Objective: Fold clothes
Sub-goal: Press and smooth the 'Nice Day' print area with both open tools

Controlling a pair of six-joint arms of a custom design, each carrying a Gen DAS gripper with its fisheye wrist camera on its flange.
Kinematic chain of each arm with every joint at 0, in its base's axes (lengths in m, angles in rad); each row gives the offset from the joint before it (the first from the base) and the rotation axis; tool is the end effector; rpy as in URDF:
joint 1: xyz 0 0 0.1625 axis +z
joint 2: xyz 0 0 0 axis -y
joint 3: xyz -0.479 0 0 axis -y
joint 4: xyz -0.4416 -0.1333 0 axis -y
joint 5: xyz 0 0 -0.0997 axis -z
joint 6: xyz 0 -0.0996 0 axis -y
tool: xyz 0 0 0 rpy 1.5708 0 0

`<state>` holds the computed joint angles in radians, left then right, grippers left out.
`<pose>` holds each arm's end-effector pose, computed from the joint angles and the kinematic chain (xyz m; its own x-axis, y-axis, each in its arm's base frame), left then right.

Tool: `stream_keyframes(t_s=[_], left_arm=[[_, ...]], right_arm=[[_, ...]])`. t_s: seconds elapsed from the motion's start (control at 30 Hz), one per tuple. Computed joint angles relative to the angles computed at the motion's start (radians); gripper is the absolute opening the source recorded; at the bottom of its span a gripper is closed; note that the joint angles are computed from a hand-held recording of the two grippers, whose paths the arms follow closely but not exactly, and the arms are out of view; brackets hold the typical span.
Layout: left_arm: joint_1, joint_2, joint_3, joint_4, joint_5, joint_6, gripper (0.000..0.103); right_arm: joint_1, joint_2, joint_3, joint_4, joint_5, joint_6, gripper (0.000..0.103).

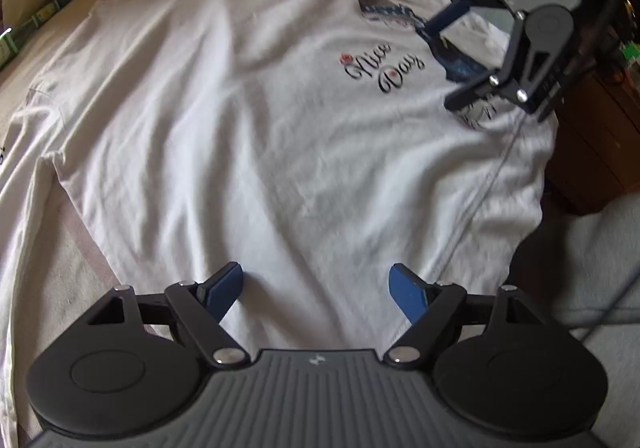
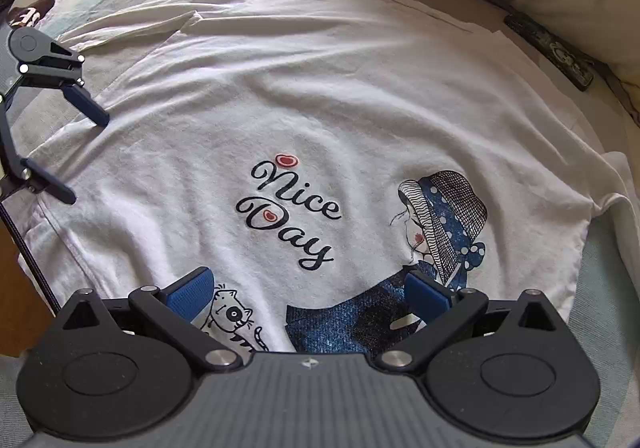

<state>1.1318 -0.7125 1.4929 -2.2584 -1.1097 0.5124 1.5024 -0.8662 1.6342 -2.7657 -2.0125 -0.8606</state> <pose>-0.1654 -0.7700 0.0669 -0.4838 0.8062 -0.3407 0.7577 0.5806 0.2980 0.0388 -0.7604 0.1800 -0.6273 -0.5332 0.5676 -0.6341 0.7728 0.0251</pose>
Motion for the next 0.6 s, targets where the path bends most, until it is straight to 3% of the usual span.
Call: stream_keyframes(t_s=[0.13, 0.27, 0.37, 0.53, 0.6], left_arm=[[0.010, -0.062, 0.046, 0.080, 0.044, -0.093, 0.081], [0.005, -0.068, 0.012, 0.145, 0.023, -0.145, 0.081], [0.003, -0.035, -0.007, -0.010, 0.023, -0.036, 0.081], [0.028, 0.101, -0.122, -0.273, 0.056, 0.010, 0.081], [0.041, 0.140, -0.165, -0.316, 0.067, -0.021, 0.081]], right_arm=[[-0.028, -0.031, 0.026, 0.005, 0.020, -0.043, 0.103], [-0.017, -0.048, 0.025, 0.064, -0.039, 0.006, 0.103], [-0.006, -0.047, 0.023, 0.032, 0.008, -0.009, 0.103], [-0.002, 0.012, -0.044, 0.003, 0.067, -0.037, 0.103], [-0.010, 0.028, -0.061, 0.001, 0.066, -0.051, 0.103]])
